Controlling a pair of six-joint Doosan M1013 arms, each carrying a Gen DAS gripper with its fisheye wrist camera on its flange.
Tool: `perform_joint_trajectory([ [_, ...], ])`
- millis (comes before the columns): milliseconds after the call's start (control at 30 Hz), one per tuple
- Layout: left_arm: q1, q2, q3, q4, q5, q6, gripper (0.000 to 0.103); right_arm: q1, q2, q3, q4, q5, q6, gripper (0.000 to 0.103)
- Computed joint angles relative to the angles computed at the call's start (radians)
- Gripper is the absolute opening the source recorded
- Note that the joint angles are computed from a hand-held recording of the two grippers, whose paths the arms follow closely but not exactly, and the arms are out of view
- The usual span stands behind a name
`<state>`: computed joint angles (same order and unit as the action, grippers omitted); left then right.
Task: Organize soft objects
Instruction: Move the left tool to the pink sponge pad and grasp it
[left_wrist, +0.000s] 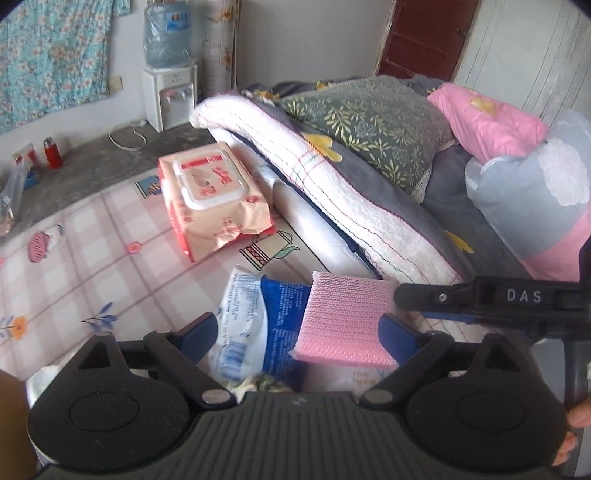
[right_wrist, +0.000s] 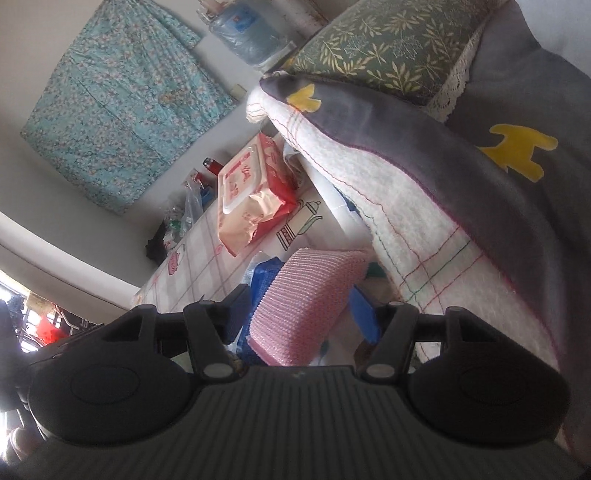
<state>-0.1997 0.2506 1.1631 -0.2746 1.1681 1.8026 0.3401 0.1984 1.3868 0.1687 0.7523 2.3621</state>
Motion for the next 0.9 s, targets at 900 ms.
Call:
perform_joint_trajectory([
  [900, 0.023, 0.117, -0.104, -0.192, 0.205, -0.235, 0.046, -0.021, 0.029, 0.037, 0.126, -0.082, -0.023, 0.037],
])
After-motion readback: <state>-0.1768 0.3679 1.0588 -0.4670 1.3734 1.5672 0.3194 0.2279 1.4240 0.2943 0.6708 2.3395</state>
